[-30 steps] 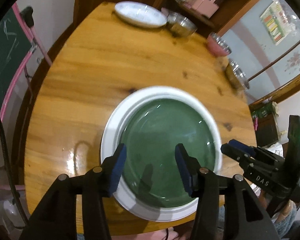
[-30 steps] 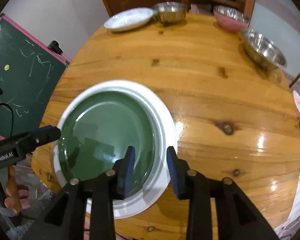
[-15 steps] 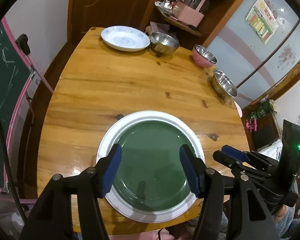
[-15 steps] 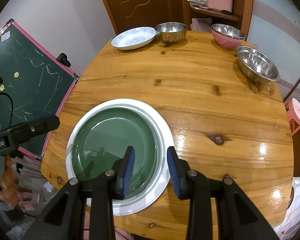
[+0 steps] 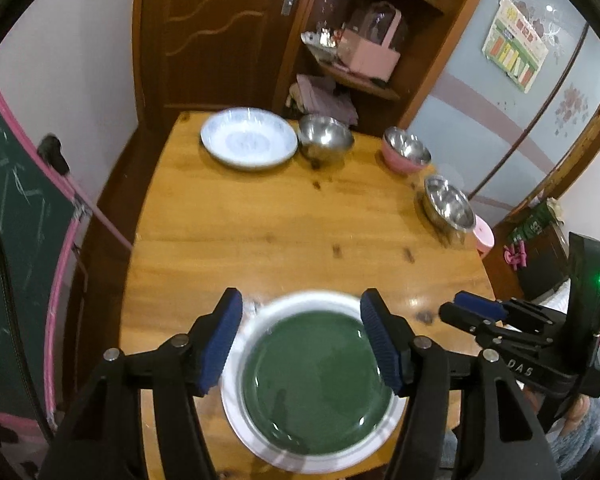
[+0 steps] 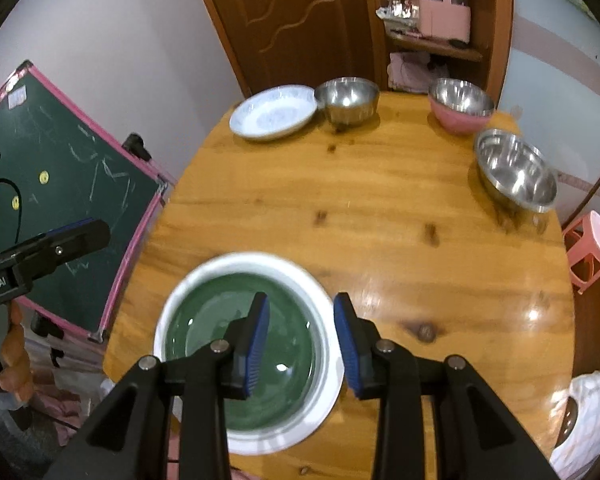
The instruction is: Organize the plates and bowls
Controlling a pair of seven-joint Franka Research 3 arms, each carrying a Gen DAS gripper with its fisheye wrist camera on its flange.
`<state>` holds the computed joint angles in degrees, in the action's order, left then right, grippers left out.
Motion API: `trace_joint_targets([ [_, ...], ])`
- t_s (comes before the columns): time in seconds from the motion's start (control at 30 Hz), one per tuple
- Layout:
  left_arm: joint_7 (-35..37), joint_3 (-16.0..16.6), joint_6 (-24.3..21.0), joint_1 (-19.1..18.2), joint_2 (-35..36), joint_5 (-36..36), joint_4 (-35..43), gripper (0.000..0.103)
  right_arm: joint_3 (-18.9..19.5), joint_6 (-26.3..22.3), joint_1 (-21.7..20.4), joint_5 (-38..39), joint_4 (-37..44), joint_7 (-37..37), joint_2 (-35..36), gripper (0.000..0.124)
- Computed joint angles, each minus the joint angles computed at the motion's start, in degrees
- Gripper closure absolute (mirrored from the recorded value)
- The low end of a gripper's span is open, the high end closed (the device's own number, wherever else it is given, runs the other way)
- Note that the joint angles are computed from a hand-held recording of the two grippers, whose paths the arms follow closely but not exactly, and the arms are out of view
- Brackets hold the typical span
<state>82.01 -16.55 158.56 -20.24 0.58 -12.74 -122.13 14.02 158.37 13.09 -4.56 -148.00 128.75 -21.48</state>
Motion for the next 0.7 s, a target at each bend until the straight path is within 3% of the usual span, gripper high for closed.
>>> trace_joint_targets([
  [0.23,-6.5,0.9,-2.4,1.2,4.0,11.5,8.4,0.034,-2.1,-2.5,-2.2,-2.2,6.5,-3.0,2.0,0.091],
  [0.7,-10.3,2.2,-11.0,1.5,17.0,22.9,30.9,0.031,-7.4,-7.4,-2.2,1.5,23.2,-12.4,11.2,0.091],
])
